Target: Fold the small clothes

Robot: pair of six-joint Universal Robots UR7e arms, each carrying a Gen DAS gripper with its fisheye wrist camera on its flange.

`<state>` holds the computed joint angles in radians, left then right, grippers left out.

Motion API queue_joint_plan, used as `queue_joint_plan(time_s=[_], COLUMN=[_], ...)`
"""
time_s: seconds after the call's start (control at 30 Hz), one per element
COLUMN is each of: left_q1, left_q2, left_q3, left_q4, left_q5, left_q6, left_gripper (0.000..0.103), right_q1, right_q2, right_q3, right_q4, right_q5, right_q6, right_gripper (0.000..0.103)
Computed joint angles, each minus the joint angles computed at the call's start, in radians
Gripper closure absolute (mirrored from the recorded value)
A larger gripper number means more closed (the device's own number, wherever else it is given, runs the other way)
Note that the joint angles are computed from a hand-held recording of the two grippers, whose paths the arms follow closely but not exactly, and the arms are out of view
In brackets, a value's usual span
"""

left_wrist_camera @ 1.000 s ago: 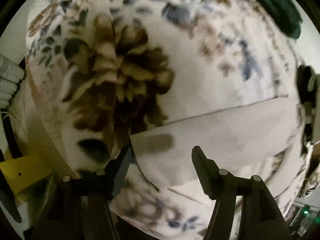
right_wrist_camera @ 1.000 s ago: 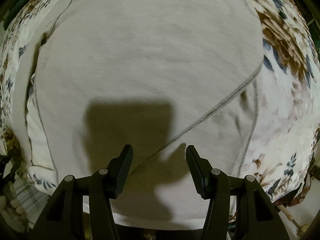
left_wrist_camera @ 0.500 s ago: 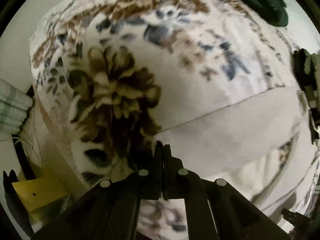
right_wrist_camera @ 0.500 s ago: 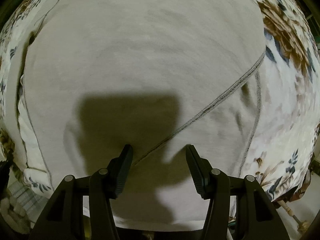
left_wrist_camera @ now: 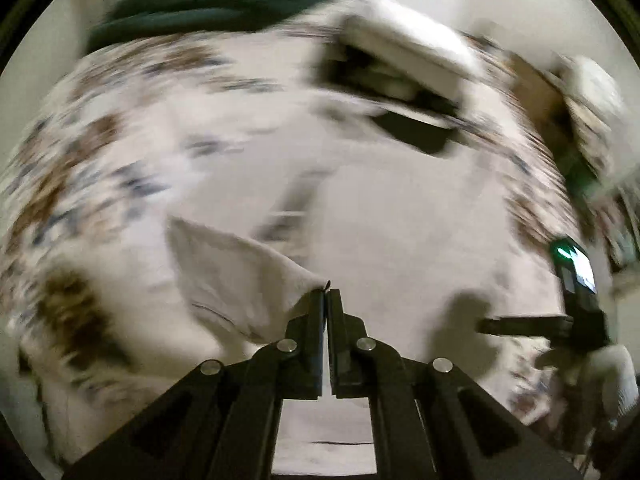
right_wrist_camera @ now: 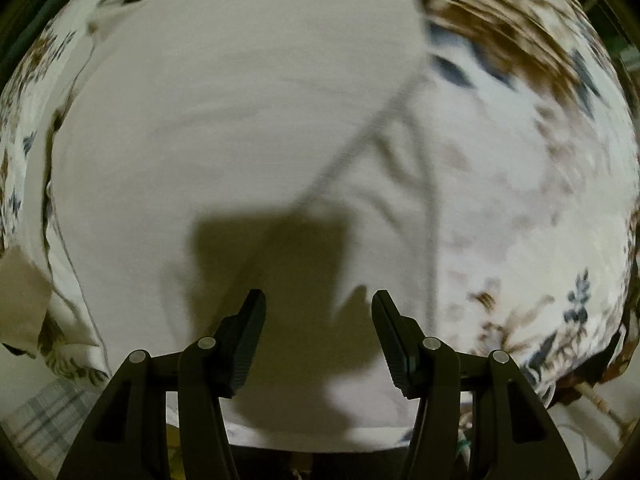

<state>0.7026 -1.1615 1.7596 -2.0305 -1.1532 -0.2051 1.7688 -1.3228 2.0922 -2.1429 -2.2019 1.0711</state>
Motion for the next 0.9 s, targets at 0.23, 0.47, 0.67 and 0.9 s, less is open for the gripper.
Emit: queue_joint_plan(time_s=[0.23, 0.47, 0.67, 0.9], left_q1=[-0.130, -0.178, -0.060, 0.076], left_q2=[0.071, 0.098, 0.067, 0.088], left_q3=[0.095, 0.141, 0.078, 0.010], left_q4=[-0.045, -0.012, 0.056, 0.058], left_q5=[-0.266, -0.296, 0.004, 0.326], left_q6=[0.147, 0.110, -0.133, -0.219], left_gripper=[0.103, 0.098, 0.089, 0.037], right_q1=[-0.022, -0.065, -0.077, -0.115], right_q2=[-0.219, -0.418, -0.370, -0.137], right_q3=[0.117, 0.218, 0.168, 0.092], right_q4=[0.112, 0.122, -0.165, -0.307], right_q5=[-0.022, 0.008, 0.148, 0.218], right_q6=[0.088, 0.087, -0.284, -0.497], right_gripper=[0.046, 0.046, 0.046, 0.046])
